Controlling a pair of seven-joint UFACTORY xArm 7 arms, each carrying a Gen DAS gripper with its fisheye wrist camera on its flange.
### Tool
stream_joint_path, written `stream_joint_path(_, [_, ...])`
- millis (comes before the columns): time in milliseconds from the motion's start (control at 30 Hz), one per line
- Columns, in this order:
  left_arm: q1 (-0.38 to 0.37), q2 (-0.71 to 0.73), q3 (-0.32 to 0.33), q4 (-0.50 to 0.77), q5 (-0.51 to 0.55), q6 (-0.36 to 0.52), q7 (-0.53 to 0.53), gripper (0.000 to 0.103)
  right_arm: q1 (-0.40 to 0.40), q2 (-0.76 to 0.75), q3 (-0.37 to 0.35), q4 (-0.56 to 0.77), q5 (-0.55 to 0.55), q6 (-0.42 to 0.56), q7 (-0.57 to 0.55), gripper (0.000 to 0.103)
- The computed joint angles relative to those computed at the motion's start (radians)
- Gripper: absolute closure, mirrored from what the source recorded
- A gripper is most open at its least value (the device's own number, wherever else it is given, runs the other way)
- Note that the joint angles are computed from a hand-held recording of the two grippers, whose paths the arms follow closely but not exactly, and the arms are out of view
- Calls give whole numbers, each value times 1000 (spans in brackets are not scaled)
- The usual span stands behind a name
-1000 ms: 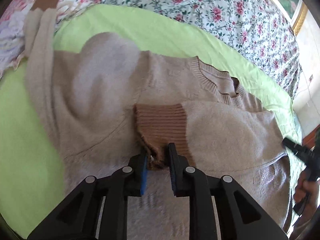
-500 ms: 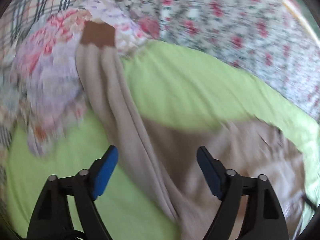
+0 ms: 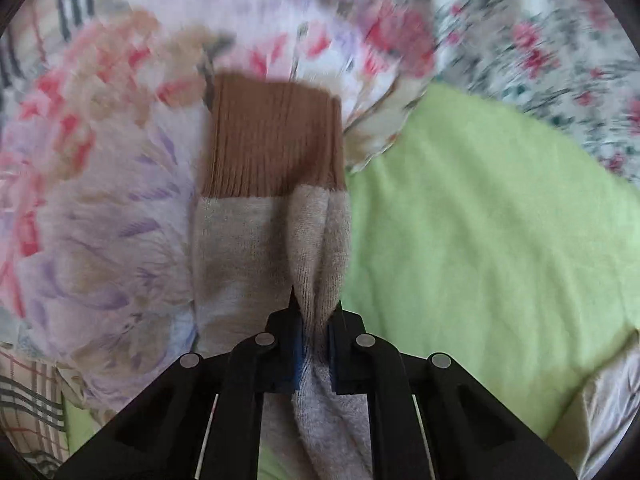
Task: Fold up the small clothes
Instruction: 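Grasp the other sleeve's brown cuff with the left gripper and lift, then fold the held sleeve across the sweater body with the left gripper, release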
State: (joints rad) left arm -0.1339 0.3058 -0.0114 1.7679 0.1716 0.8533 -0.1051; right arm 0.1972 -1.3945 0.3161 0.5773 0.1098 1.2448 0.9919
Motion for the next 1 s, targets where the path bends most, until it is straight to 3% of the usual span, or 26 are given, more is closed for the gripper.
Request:
stream_joint_path(100, [34, -154, -36, -184, -115, -114, 86, 96, -2, -9, 4, 2, -5, -7, 3, 48])
stream_joint_path(233, [29, -358, -59, -389, -308, -187, 232, 96, 1, -25, 14, 5, 5, -13, 19, 48])
stream_joint_path(300, [-5, -461, -58, -481, -407, -203, 297, 96, 2, -40, 23, 8, 10, -2, 34, 48])
stream_joint_path(533, [-205, -674, -113, -671, -554, -222, 293, 96, -3, -119, 38, 19, 16, 78, 81, 48])
stream_joint_path(700, [-347, -713, -175, -754, -590, -288, 269, 96, -30, -210, 28, 1, 20, 137, 123, 48])
stream_joint_path(867, [-403, -664, -274, -817, -471, -345, 185, 94, -64, -263, 6, -25, 15, 163, 128, 48])
stream_joint_path(1000, [-446, -644, -261, -841, -446, -302, 163, 84, -83, -267, -13, -44, 15, 145, 110, 48])
